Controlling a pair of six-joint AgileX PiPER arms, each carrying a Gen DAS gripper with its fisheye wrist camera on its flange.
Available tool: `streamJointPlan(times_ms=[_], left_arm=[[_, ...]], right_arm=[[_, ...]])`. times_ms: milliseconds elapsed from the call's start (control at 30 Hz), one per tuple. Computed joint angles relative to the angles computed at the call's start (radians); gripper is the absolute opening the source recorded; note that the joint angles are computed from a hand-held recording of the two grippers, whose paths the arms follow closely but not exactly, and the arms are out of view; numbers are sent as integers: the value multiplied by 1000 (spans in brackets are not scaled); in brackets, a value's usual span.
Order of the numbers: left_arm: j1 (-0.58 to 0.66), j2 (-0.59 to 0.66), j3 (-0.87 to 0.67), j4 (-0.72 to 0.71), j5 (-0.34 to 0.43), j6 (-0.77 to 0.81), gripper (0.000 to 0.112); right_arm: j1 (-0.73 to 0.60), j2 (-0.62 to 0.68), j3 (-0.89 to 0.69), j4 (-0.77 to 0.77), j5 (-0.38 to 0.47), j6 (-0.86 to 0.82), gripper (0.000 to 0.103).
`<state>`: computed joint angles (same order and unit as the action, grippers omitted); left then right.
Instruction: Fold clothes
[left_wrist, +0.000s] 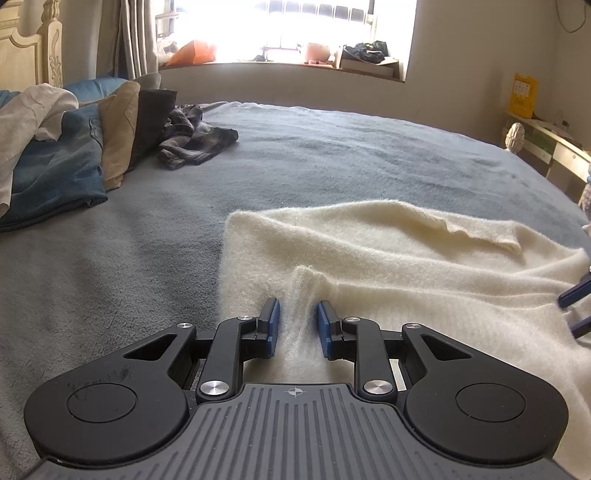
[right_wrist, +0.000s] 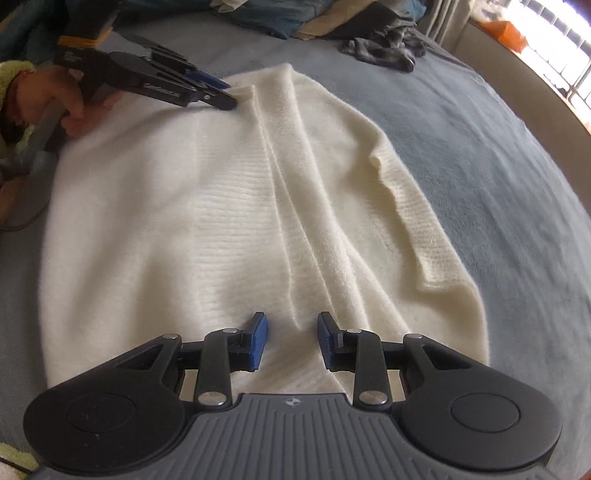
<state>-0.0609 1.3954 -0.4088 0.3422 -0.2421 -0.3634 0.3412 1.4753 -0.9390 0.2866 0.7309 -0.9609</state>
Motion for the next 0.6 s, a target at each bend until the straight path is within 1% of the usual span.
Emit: streamJointPlan(times_ms=[67, 100, 133, 167, 200, 300, 433, 533, 600], left_arm=[[4, 1, 4, 6, -9, -4, 24], [6, 1, 4, 15, -13, -11, 24], [8, 1, 5, 23, -16, -19, 24], [12, 2, 5, 42, -19, -36, 24], [16, 1, 6, 58, -22, -53, 24], [24, 2, 13, 80, -38, -74, 24], [26, 5, 13, 81, -43, -69, 24], [25, 6, 13, 81, -42, -68, 24], [23, 5, 15, 68, -43, -57, 24]], right_arm=[[10, 8, 0, -15, -4, 24, 31], [26, -1, 11, -37, -17, 48, 28], [42, -10, 22, -61, -30, 74, 21], [60, -19, 32, -87, -42, 102, 8], [77, -27, 42, -113, -53, 131, 3], [118, -94, 82, -204, -112, 263, 2], [88, -116, 86, -289, -155, 431, 2], [60, -98, 97, -271, -176, 440, 1], [67, -78, 118, -291, -208, 465, 1]])
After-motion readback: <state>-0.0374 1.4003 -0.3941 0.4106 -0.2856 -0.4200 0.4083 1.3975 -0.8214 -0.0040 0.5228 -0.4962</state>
